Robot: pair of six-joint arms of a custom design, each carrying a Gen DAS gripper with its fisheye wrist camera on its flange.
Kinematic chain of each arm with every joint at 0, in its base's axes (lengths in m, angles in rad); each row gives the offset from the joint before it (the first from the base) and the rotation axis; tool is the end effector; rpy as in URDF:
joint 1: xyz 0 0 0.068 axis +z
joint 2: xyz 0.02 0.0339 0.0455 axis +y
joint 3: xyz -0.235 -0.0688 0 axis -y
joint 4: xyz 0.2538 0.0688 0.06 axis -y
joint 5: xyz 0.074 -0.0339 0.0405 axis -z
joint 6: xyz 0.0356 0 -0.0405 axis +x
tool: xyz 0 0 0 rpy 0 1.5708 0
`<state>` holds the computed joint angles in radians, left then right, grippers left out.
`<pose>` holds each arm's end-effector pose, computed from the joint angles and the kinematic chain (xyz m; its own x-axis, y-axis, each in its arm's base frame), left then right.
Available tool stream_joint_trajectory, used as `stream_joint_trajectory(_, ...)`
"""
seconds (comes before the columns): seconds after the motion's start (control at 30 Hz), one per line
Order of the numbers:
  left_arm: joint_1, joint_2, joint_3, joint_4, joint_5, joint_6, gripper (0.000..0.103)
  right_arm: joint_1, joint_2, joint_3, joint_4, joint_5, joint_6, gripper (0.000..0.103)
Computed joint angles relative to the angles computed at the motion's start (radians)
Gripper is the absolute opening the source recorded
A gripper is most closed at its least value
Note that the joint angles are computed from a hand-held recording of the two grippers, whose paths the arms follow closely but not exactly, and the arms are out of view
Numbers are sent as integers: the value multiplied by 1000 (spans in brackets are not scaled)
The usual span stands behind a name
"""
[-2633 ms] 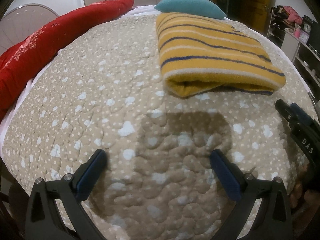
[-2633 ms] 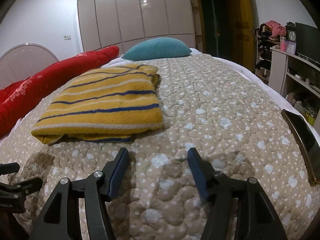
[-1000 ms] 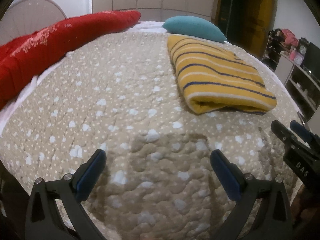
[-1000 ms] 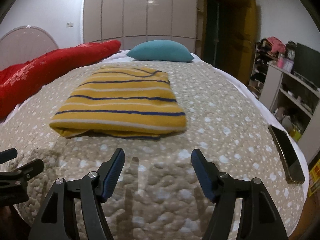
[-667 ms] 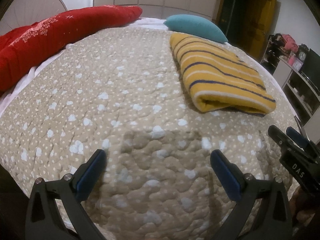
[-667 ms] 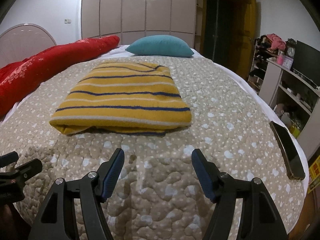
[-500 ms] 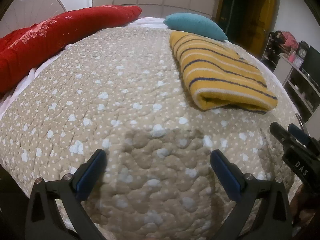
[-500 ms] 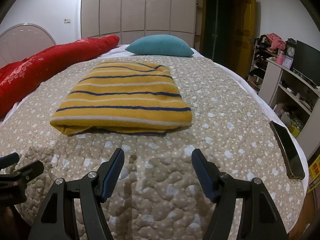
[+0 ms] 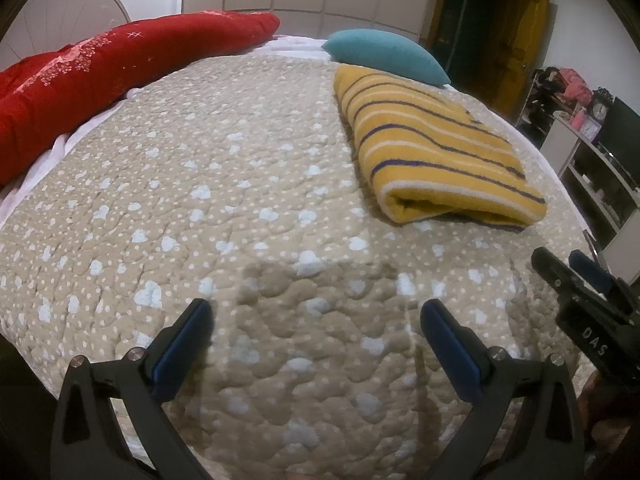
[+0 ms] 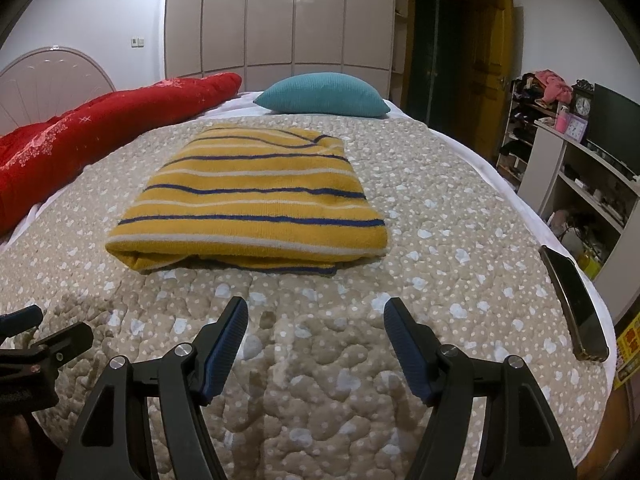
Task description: Fold small clothes
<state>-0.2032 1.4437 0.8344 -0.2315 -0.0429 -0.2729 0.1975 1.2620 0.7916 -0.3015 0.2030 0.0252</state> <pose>0.2998 -0.0602 0.1689 -0.7496 -0.1205 -0.6508 -0.0295 0.9884 -0.1490 0.2760 0.0479 0.1999 -0.6850 -0.1119 -0.7199 -0.0333 0.9919 -0.1225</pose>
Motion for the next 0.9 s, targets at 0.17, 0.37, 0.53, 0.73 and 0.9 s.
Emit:
stream_joint_trajectory(0.17, -5, -22, -12, 2, 6, -9, 103, 0, -3, -3, 4, 2, -1, 75)
stream_joint_trajectory(0.37, -15, -30, -12, -4, -10, -17, 103, 11, -11, -7, 5, 13, -4, 75)
stream_joint_trajectory(0.53, -16, -32, -12, -7, -13, -17, 103, 21, -18, -9, 2, 19, -6, 76)
stream_joint_trajectory(0.73, -20, -33, -8, -16, -12, -20, 103, 26, -12, -6, -2, 21, -4, 76)
stream_joint_trajectory(0.9, -21, -33, -8, -18, -7, -24, 103, 25, -10, -5, -1, 21, -2, 76)
